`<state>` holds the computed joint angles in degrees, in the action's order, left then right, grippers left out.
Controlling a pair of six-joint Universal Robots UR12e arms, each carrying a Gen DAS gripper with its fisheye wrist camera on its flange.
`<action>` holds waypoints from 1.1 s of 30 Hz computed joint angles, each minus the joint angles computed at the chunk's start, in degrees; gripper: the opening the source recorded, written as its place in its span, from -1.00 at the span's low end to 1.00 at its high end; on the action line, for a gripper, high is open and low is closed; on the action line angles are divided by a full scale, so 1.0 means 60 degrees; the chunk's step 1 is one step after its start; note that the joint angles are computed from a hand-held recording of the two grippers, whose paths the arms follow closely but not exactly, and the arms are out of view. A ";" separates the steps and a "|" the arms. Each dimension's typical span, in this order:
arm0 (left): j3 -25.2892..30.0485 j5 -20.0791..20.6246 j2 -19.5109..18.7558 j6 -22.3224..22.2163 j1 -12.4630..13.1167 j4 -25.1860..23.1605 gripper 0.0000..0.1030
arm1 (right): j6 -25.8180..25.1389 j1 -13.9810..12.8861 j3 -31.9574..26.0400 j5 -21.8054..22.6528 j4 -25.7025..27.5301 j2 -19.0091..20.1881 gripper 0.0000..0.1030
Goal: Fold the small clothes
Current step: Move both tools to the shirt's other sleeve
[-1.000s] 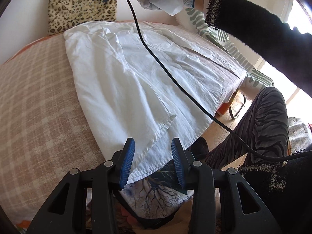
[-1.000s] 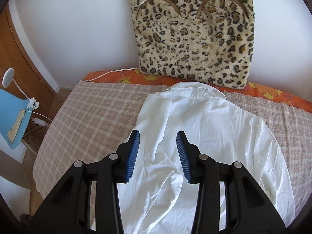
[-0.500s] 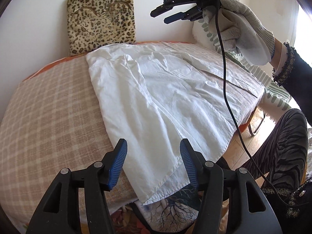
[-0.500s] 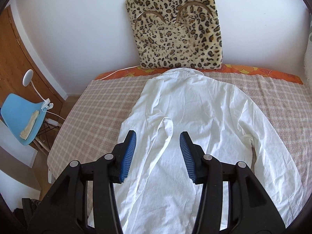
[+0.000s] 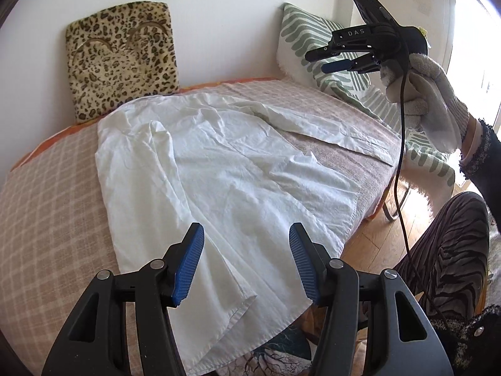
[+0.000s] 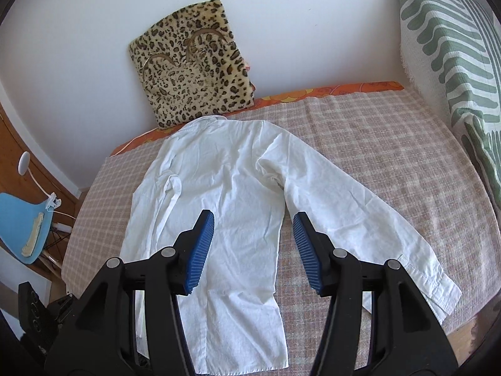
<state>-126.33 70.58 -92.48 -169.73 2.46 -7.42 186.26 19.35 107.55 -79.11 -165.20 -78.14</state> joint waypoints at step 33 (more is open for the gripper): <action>0.3046 -0.0951 -0.2611 0.0051 -0.2312 -0.0467 0.08 | 0.0869 -0.3753 0.2215 0.1433 0.0663 -0.0362 -0.05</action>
